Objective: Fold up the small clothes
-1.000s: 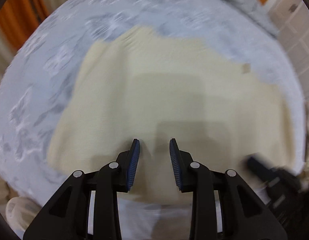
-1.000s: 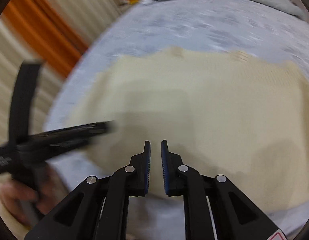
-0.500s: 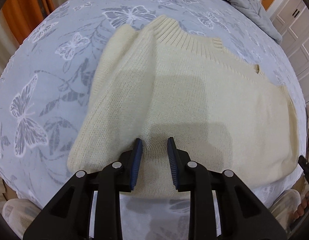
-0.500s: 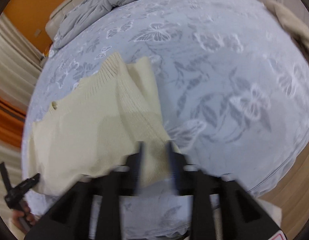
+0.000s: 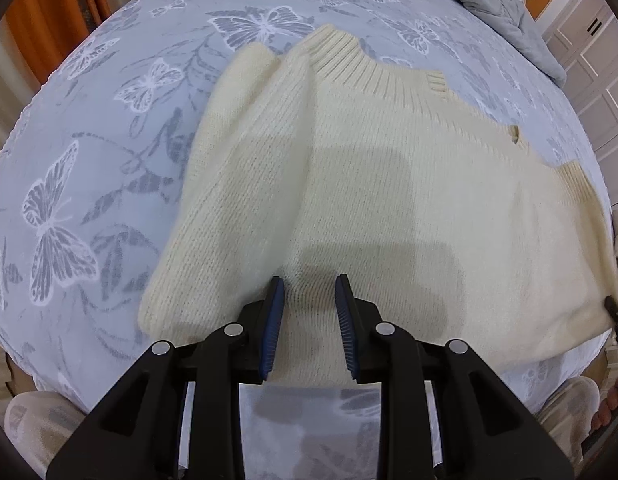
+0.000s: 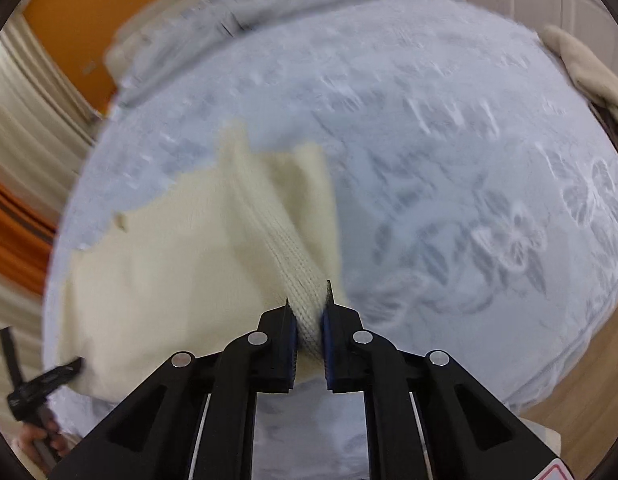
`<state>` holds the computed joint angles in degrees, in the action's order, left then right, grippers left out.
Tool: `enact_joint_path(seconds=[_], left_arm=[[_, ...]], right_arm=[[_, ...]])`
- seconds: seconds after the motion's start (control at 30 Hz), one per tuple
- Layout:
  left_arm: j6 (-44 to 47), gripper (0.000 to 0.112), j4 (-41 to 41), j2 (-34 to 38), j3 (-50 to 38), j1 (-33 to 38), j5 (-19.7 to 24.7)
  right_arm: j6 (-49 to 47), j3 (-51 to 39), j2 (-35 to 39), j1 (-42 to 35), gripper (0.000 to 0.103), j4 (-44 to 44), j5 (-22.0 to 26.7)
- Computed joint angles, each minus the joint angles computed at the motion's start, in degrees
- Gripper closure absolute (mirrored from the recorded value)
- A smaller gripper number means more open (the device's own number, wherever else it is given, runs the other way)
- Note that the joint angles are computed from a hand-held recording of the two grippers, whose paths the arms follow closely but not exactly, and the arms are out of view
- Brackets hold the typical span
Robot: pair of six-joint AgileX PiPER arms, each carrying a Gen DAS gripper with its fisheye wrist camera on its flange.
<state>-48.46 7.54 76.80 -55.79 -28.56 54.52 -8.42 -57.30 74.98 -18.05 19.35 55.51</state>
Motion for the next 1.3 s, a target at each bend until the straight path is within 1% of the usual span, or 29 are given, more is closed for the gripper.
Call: enact_joint_path(seconds=[0.07, 0.1, 0.13, 0.2, 0.27, 0.3, 0.33, 0.4, 0.5, 0.53, 0.57, 0.6, 0.63, 0.7, 0.73, 0.77, 0.8, 0.83, 0.87, 0.9, 0.97, 1.0, 1.03, 1.07, 1.1, 1.13, 1.17, 1.23, 1.3], left_arm=[[-0.28, 0.086, 0.11, 0.19, -0.13, -0.20, 0.21], [-0.36, 0.086, 0.17, 0.23, -0.15, -0.30, 0.31], [-0.31, 0.086, 0.24, 0.20, -0.14, -0.34, 0.36], [-0.58, 0.086, 0.23, 0.08, -0.07, -0.42, 0.36], [-1.32, 0.086, 0.62, -0.01, -1.11, -1.15, 1.70], [-1.72, 0.082, 1.03, -0.38, -1.56, -1.70, 2.30], [-2.18, 0.077, 1.63, -1.08, -2.13, -2.26, 2.84], [-4.30, 0.050, 3.96, -2.42, -3.14, -3.02, 2.94], [-3.87, 0.036, 4.93, -2.98, -5.94, -0.17, 1.14], [-2.79, 0.033, 4.36, -2.35, -7.14, 1.15, 0.90], [-0.91, 0.027, 2.92, -1.11, -8.78, 3.48, 0.27], [0.86, 0.023, 1.03, 0.19, -9.90, 5.69, -0.78], [4.11, 0.023, -2.56, 2.42, -11.32, 8.92, -2.07], [7.54, 0.023, -7.03, 6.50, -13.70, 12.38, -2.61], [9.24, 0.023, -9.19, 9.62, -15.31, 14.38, -3.07], [9.92, 0.024, -10.16, 11.52, -16.26, 15.30, -3.24], [10.85, 0.033, -11.50, 14.02, -17.57, 16.33, -3.00], [11.73, 0.047, -12.90, 15.57, -18.12, 16.91, -2.79], [13.47, 0.083, -15.09, 17.57, -19.13, 17.81, -1.74], [13.08, 0.102, -14.98, 18.03, -19.48, 17.96, -0.51], [15.54, 0.103, -18.67, 12.94, -16.47, 18.98, -3.45], [16.67, 0.104, -19.65, 10.18, -15.32, 19.32, -3.88], [18.00, 0.104, -20.97, 6.88, -14.37, 19.69, -3.87], [19.25, 0.104, -22.90, 2.61, -13.45, 20.20, -3.10], [19.84, 0.104, -24.19, -0.34, -13.33, 20.59, -1.80], [19.52, 0.104, -24.29, -2.97, -13.83, 20.34, -0.16], [18.27, 0.104, -22.16, -4.83, -15.46, 18.94, 1.86], [15.76, 0.104, -16.81, -3.88, -19.80, 16.18, 4.85], [16.54, 0.103, -16.21, 0.70, -23.61, 16.52, 5.00]], right_arm=[[1.94, 0.46, 4.45, 1.37, 0.094, -2.42, 0.66], [1.88, 0.79, 4.70, 1.28, 0.092, -2.31, 0.35], [3.19, -0.62, 4.42, 2.06, 0.092, -3.28, 1.08], [6.07, -2.78, 3.94, 3.98, 0.084, -6.16, 2.15], [9.10, -4.25, 1.89, 5.74, 0.081, -8.77, 2.23], [9.84, -4.68, 0.75, 6.22, 0.080, -9.34, 1.87], [9.74, -5.48, -0.24, 6.61, 0.076, -9.06, 1.54], [8.37, -8.39, 0.89, 7.30, 0.047, -7.33, 2.06], [6.19, -13.93, 6.26, 9.24, 0.045, -5.32, 1.52], [5.94, -16.81, 9.55, 10.38, 0.044, -5.59, 1.23], [6.36, -18.41, 11.40, 11.31, 0.042, -5.94, 1.05], [6.62, -20.89, 14.24, 12.54, 0.039, -6.60, 0.59], [6.76, -22.32, 15.95, 13.14, 0.038, -7.20, 0.33], [8.86, -25.91, 20.33, 15.06, 0.036, -10.21, 0.11], [10.21, -28.47, 23.58, 15.85, 0.036, -11.54, 0.86], [10.41, -29.38, 25.01, 15.67, 0.037, -11.49, 1.73], [11.04, -30.88, 27.11, 15.72, 0.049, -11.12, 3.03], [10.82, -32.07, 29.12, 15.18, 0.069, -9.21, 4.95], [9.94, -32.19, 29.66, 14.64, 0.090, -7.16, 5.96], [8.43, -30.95, 28.46, 14.03, 0.092, -4.84, 5.38], [2.72, -26.56, 21.82, 11.49, 0.094, 3.29, 3.56], [0.20, -24.37, 17.80, 9.95, 0.094, 7.11, 3.49], [-2.75, -22.22, 12.64, 7.49, 0.094, 11.64, 4.76], [-4.93, -21.15, 9.18, 5.29, 0.094, 14.92, 6.31], [-7.39, -20.36, 6.01, 2.72, 0.094, 18.51, 8.11], [-9.81, -20.17, 2.86, -0.74, 0.094, 22.59, 10.94], [-10.42, -21.00, 1.69, -2.79, 0.094, 24.37, 12.93], [-9.89, -24.17, 2.18, -4.05, 0.094, 24.21, 14.23], [-7.53, -26.93, 5.68, -1.76, 0.093, 20.82, 11.54]])
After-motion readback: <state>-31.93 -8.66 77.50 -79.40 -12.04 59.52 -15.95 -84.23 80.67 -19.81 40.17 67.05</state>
